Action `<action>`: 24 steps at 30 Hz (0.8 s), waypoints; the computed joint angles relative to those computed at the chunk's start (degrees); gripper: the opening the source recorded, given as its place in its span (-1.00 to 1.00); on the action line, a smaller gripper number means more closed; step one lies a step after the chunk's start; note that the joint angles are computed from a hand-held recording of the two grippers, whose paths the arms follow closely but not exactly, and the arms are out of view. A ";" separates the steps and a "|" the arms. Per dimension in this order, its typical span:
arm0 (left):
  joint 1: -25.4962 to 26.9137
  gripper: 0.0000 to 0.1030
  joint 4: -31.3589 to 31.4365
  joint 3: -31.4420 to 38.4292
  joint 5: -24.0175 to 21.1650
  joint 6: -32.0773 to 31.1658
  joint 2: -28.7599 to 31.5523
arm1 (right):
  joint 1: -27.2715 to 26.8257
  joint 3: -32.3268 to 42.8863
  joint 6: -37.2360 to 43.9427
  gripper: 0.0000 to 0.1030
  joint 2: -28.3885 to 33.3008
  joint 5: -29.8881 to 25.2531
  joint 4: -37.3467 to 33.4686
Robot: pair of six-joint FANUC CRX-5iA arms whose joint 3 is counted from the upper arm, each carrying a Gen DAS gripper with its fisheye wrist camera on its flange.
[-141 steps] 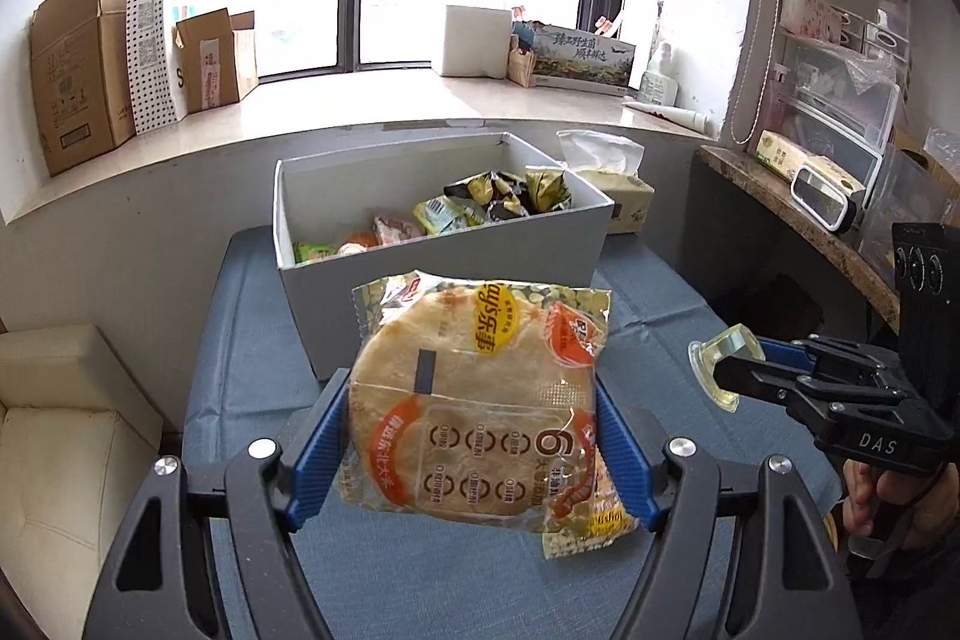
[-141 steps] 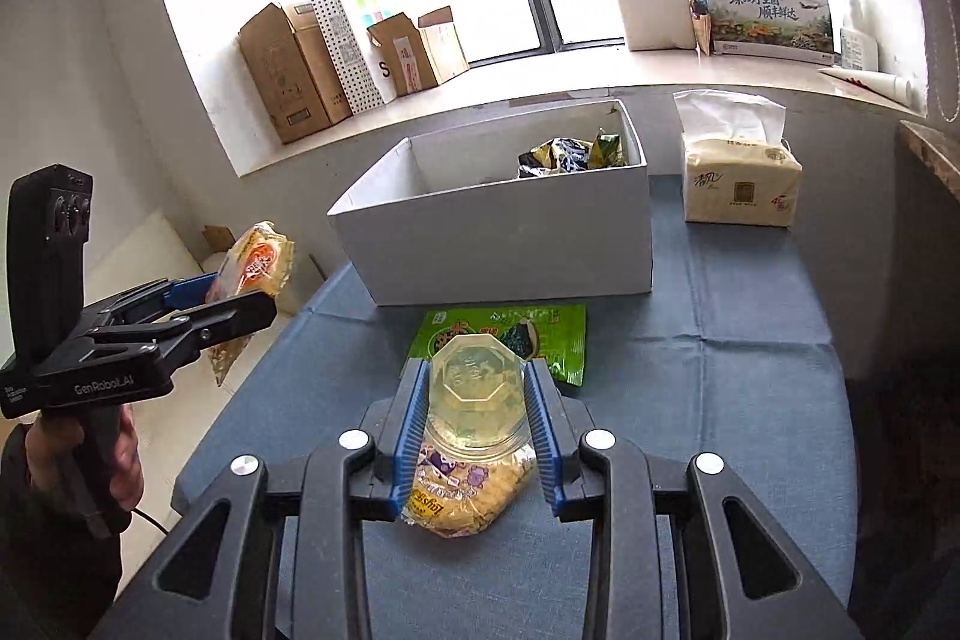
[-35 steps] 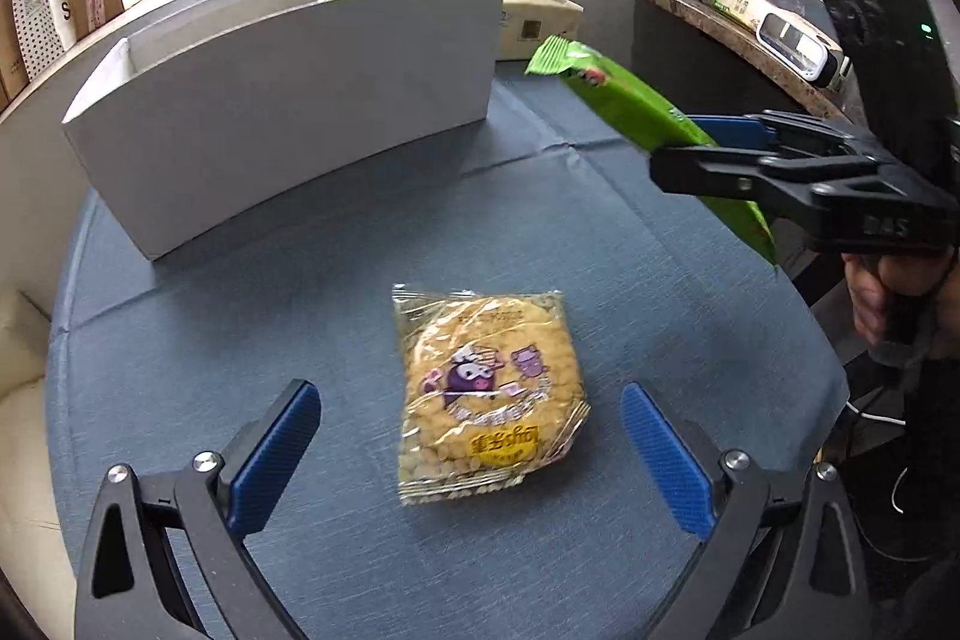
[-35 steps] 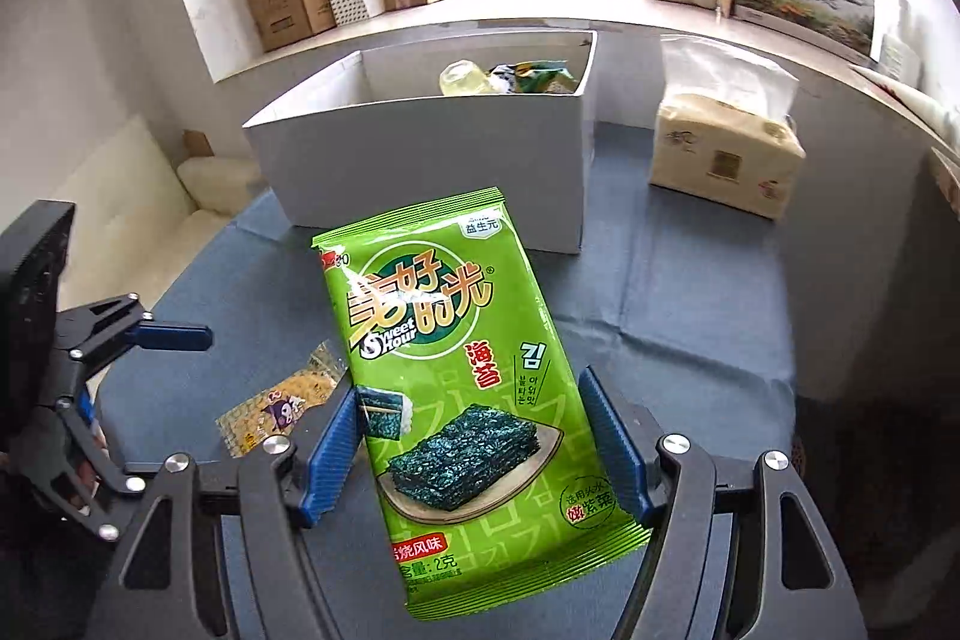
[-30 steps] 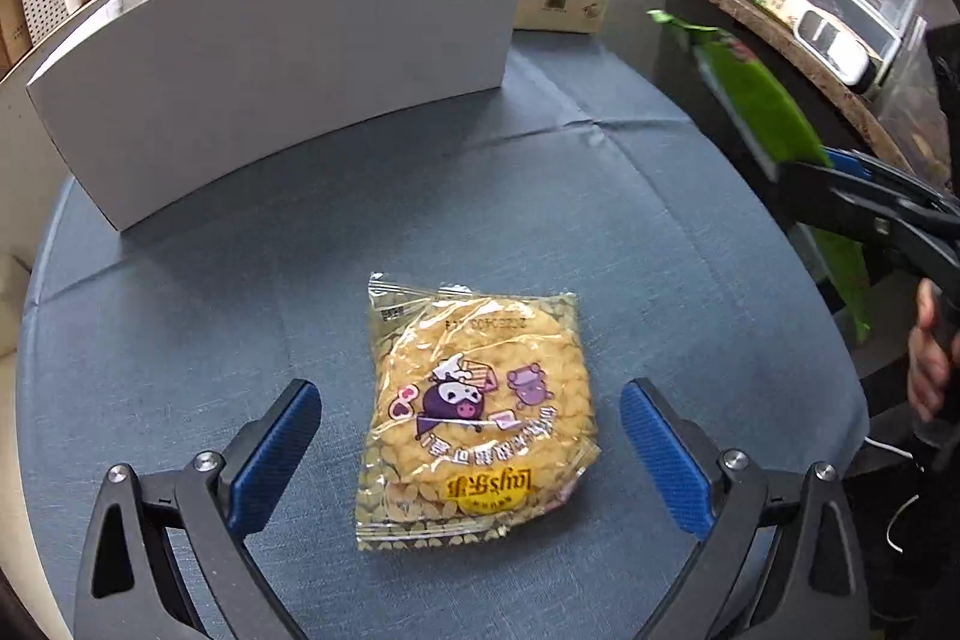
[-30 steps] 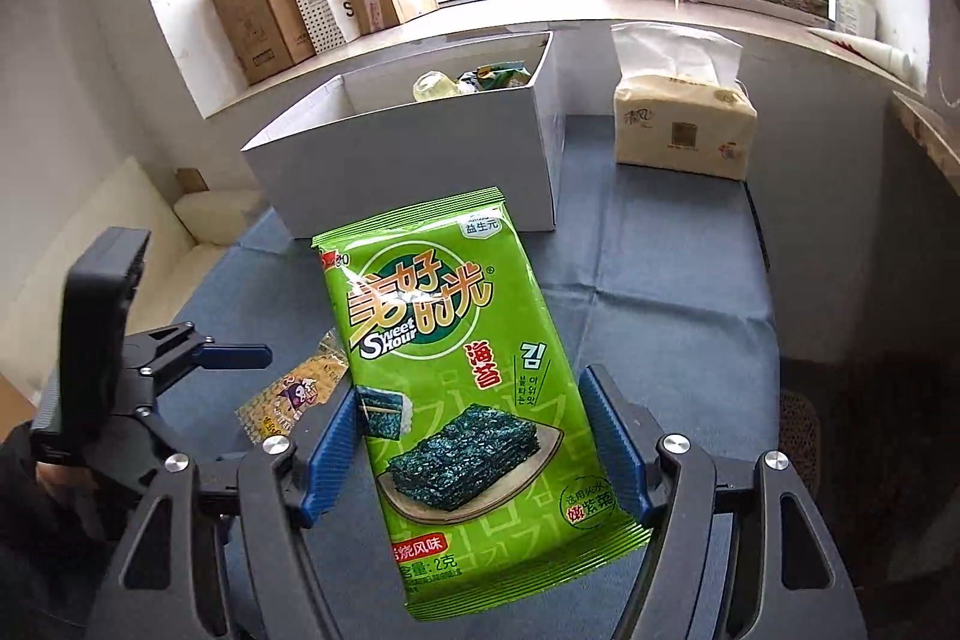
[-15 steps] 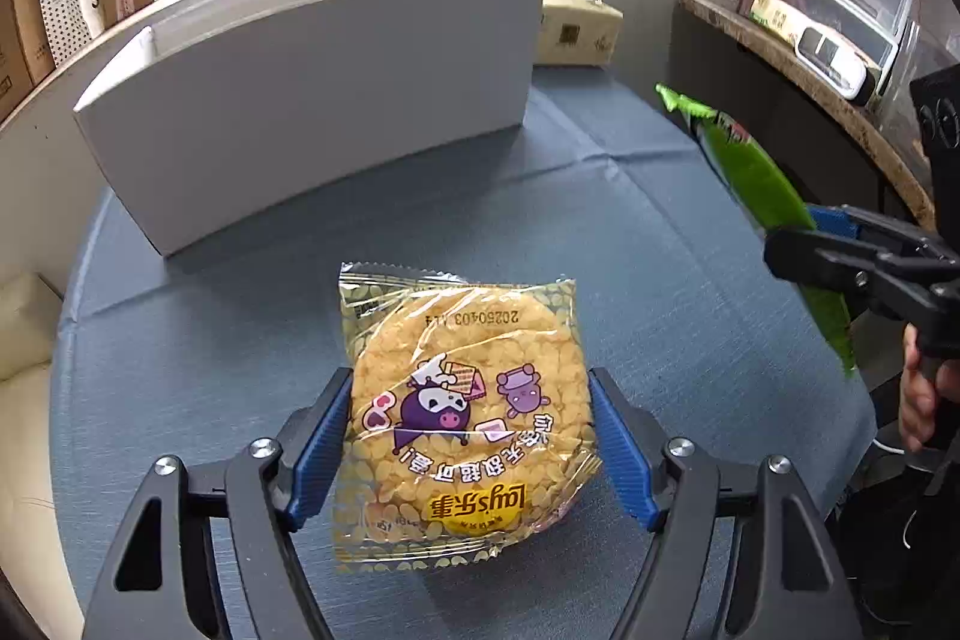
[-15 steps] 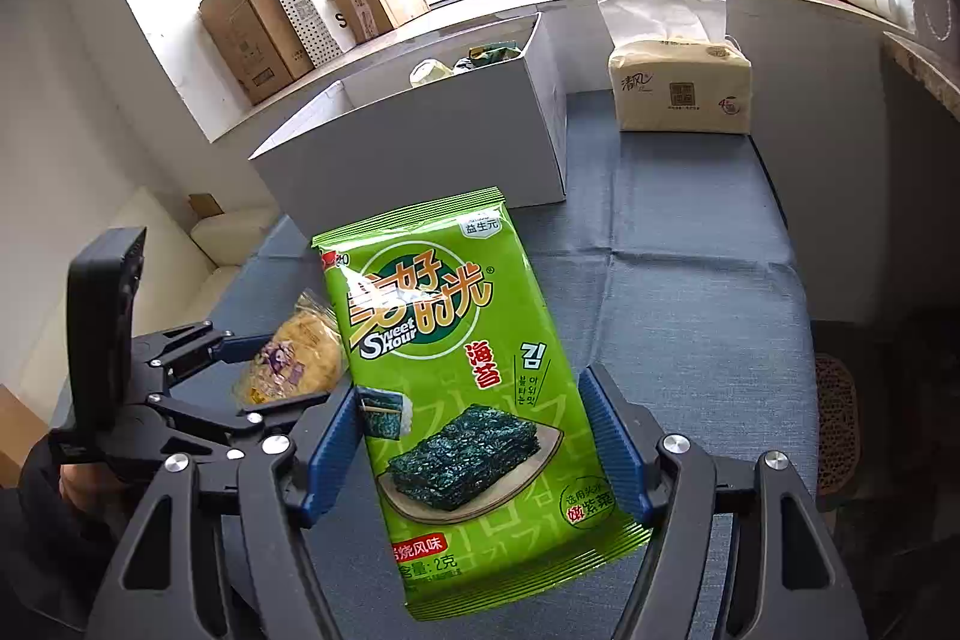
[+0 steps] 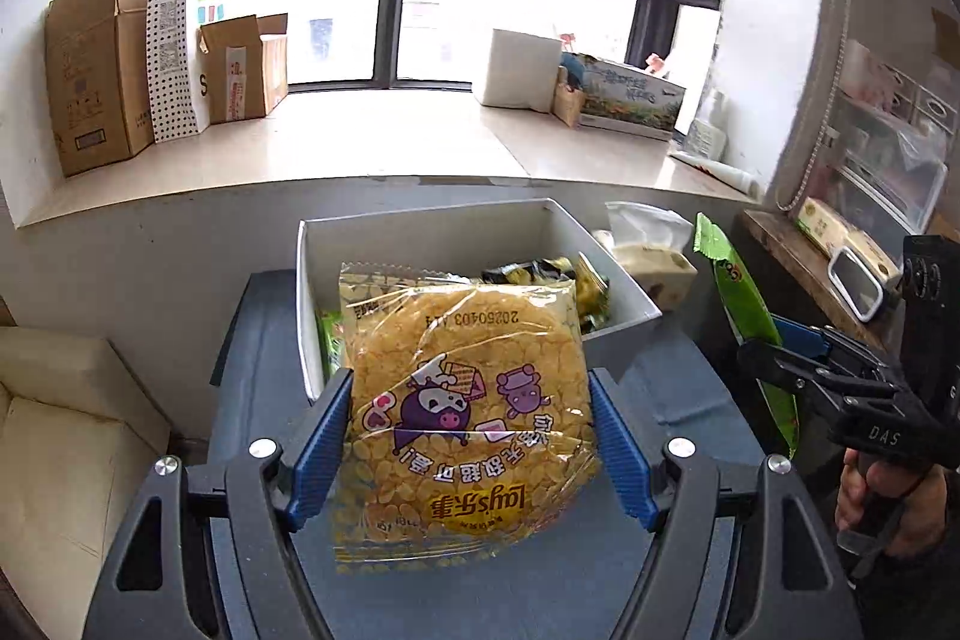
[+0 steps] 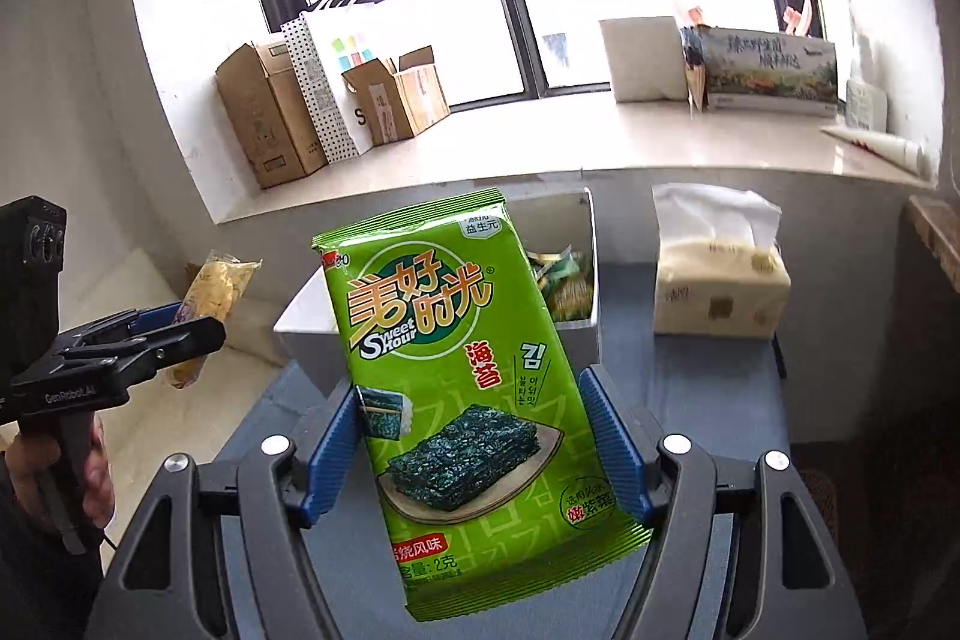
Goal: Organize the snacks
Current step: 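Lower both packets into the white box and open both tools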
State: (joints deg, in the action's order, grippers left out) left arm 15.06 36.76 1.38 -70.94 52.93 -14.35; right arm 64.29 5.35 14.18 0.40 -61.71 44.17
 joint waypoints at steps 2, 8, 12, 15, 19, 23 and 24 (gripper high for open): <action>0.80 0.54 0.10 3.88 -2.35 3.09 3.63 | -2.56 7.20 6.13 0.46 4.50 -1.31 -3.19; -1.28 0.54 -0.59 7.59 0.22 3.50 5.17 | -8.43 25.47 18.44 0.46 16.22 -6.19 -11.86; -4.66 0.54 -5.57 15.16 1.66 7.00 11.84 | -11.47 31.68 19.17 0.46 20.87 -7.99 -15.45; -7.07 0.54 -8.74 19.81 3.09 7.98 17.00 | -12.97 35.59 19.10 0.46 23.85 -9.81 -17.07; -11.09 0.91 -17.39 27.55 2.58 12.16 23.68 | -14.88 40.90 19.30 0.65 27.65 -11.21 -18.63; -10.35 0.95 -16.27 25.59 5.65 12.50 24.18 | -16.57 42.65 18.75 1.00 28.44 -11.48 -22.01; -9.76 0.95 -15.00 23.95 6.67 11.97 23.46 | -16.41 39.15 17.48 1.00 26.60 -8.74 -20.73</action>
